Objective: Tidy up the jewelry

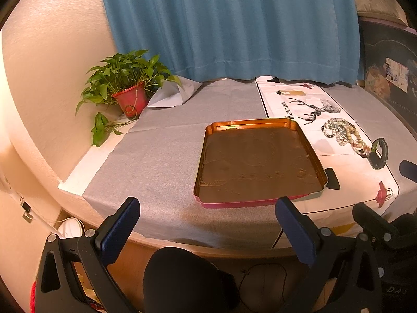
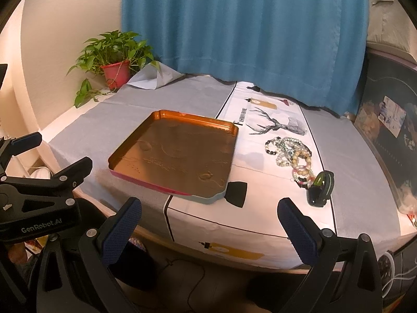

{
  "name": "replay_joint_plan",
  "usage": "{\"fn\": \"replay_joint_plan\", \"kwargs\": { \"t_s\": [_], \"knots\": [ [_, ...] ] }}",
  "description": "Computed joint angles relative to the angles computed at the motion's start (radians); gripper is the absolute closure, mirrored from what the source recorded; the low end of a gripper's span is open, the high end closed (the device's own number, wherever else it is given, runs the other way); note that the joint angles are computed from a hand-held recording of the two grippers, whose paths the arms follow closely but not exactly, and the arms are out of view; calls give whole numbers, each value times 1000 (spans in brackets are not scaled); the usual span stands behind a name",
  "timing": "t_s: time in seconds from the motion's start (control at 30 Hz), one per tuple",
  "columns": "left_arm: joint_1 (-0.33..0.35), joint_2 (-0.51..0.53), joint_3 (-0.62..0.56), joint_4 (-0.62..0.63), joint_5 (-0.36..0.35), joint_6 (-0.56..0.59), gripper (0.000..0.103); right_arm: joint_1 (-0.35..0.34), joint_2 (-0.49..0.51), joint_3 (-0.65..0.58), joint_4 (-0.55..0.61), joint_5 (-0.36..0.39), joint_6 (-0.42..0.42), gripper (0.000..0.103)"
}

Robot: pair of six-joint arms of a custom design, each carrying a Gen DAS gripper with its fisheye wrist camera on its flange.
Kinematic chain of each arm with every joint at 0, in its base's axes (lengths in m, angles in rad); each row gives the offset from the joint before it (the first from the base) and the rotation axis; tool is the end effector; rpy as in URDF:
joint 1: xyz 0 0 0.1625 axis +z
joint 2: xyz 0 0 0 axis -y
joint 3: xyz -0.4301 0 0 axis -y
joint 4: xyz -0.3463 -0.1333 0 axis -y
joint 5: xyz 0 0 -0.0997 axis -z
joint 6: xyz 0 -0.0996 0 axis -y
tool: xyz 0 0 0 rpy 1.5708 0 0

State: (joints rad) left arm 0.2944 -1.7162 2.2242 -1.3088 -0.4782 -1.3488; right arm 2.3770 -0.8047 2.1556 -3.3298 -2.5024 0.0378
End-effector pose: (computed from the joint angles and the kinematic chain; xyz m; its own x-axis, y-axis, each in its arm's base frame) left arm -0.2035 -0.2934 0.3173 -0.5693 -0.0668 -0.8194 0.5980 0.6504 -0.4685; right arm 0.3897 -0.2999 0.1195 -0.6674 -0.1859 0.7211 -0.6376 0.6429 -0.4244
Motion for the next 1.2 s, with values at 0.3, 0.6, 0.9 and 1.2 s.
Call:
{"fn": "replay_joint_plan", "kwargs": {
  "t_s": [0.3,0.6,0.9,1.2],
  "knots": [
    [-9,-3,1,20,-1,-14,0,4,0,-5,7,-1,3,0],
    [-9,0,0,18,-1,-11,0,5,1,-5,9,-3,8,0],
    [-9,4,-2,18,-1,-14,0,5,-3,-4,13,-1,10,0],
    [-11,6,-1,22,-5,-18,0,4,-3,0,10,3,12,0]
  ]
}}
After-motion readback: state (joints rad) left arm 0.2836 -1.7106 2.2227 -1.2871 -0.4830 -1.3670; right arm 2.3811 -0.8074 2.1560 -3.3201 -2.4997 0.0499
